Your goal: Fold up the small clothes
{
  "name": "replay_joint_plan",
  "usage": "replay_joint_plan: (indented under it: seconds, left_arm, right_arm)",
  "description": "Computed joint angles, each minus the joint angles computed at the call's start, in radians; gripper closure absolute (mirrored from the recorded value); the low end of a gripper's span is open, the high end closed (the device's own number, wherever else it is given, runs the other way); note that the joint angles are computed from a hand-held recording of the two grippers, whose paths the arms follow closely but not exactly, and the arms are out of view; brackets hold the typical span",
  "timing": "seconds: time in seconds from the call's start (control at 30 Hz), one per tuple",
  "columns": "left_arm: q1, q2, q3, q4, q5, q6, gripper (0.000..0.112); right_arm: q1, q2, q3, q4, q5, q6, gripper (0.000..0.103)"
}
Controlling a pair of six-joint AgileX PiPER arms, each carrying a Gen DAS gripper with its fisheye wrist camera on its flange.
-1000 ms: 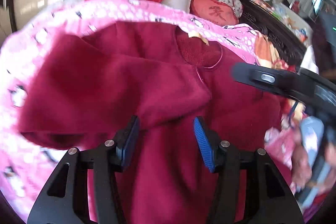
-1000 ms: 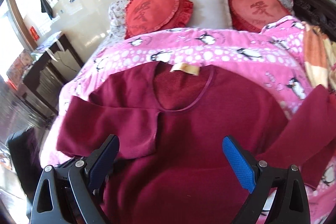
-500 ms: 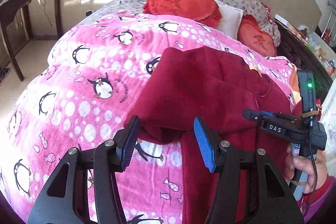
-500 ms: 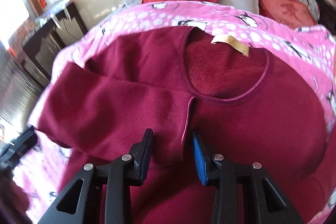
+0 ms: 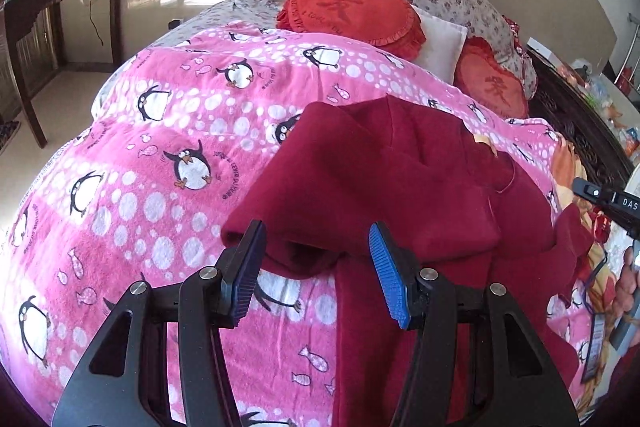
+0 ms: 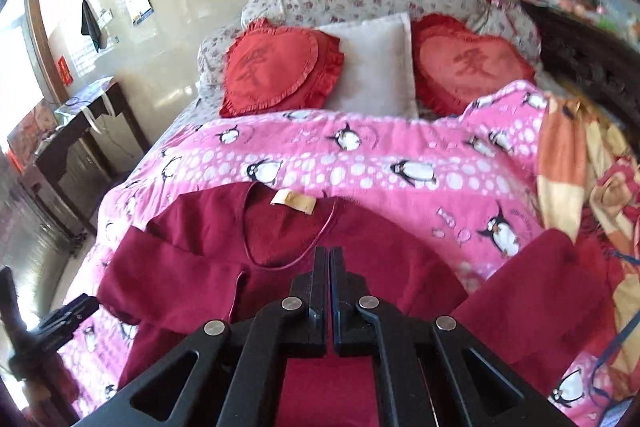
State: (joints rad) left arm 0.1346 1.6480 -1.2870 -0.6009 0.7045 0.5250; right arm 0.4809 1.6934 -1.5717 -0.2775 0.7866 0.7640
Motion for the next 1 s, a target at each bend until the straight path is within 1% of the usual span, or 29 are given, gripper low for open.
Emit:
replay_joint_plan:
  seconds: [0.07,0.1,0.13,0.17,0.23,0.3,0.37,0.43,0.5,0.53,0.57,0.63,0.7,0.77,0.8,0.83,0.9,0.93,0.97,1.0]
  left_arm:
    - [-0.011,-0.001,0.006,0.010,0.001,-0.008,0.059]
    - [-0.014,-0.002,0.009,0.017,0.000,-0.012,0.059]
    - [-0.016,-0.003,0.011,0.024,0.003,-0.016,0.059]
    - [-0.016,-0.003,0.011,0.028,0.006,-0.017,0.059]
    - [-0.010,-0.006,0.010,0.031,0.014,-0.012,0.059]
    - [0.000,-0.012,0.014,0.033,0.013,-0.006,0.059]
    - [0.013,-0.012,0.016,0.031,0.015,-0.002,0.059]
    - [0.032,-0.007,0.019,0.023,0.021,0.004,0.059]
    - [0.040,0.000,0.021,0.023,0.020,0.001,0.059]
    - [0.042,0.003,0.022,0.025,0.020,-0.002,0.059]
    - [0.043,0.008,0.022,0.025,0.022,-0.006,0.059]
    - [0.043,0.014,0.023,0.021,0.028,-0.010,0.059]
    - [0.040,0.014,0.027,0.017,0.029,-0.010,0.059]
    - [0.036,0.007,0.031,0.015,0.028,-0.008,0.059]
    - [0.035,0.002,0.034,0.013,0.027,-0.002,0.059]
    - [0.036,-0.007,0.043,0.008,0.019,0.009,0.059]
    - [0.035,-0.011,0.046,0.017,0.007,0.011,0.059]
    - [0.032,-0.004,0.040,0.027,0.008,0.000,0.059]
    - [0.033,0.003,0.034,0.031,0.012,-0.007,0.059]
    - [0.034,0.011,0.029,0.030,0.019,-0.017,0.059]
  right_arm:
    - [0.006,0.021,0.005,0.083,-0.043,-0.041,0.098]
    - [0.023,0.050,-0.015,0.106,-0.047,-0.063,0.096]
    - [0.045,0.090,-0.048,0.117,-0.041,-0.084,0.089]
    - [0.063,0.120,-0.070,0.118,-0.039,-0.095,0.074]
    - [0.088,0.205,-0.150,0.139,-0.021,-0.139,0.057]
    - [0.104,0.289,-0.242,0.131,0.017,-0.160,0.057]
    - [0.120,0.350,-0.307,0.086,0.053,-0.155,0.057]
    - [0.126,0.401,-0.365,0.048,0.108,-0.135,0.057]
    - [0.112,0.402,-0.341,0.084,0.075,-0.146,0.058]
    - [0.109,0.397,-0.323,0.096,0.051,-0.153,0.061]
    - [0.116,0.400,-0.325,0.071,0.052,-0.145,0.065]
    - [0.134,0.411,-0.339,0.021,0.065,-0.134,0.069]
    - [0.140,0.424,-0.350,0.003,0.067,-0.132,0.071]
    - [0.147,0.427,-0.356,-0.028,0.092,-0.118,0.080]
    - [0.148,0.421,-0.356,-0.037,0.105,-0.113,0.081]
    - [0.146,0.394,-0.323,-0.043,0.083,-0.097,0.081]
    - [0.128,0.295,-0.190,-0.038,-0.039,-0.050,0.081]
    - [0.114,0.263,-0.147,0.004,-0.092,-0.072,0.081]
    - [0.099,0.247,-0.133,0.064,-0.116,-0.125,0.081]
    - [0.096,0.257,-0.157,0.083,-0.100,-0.157,0.081]
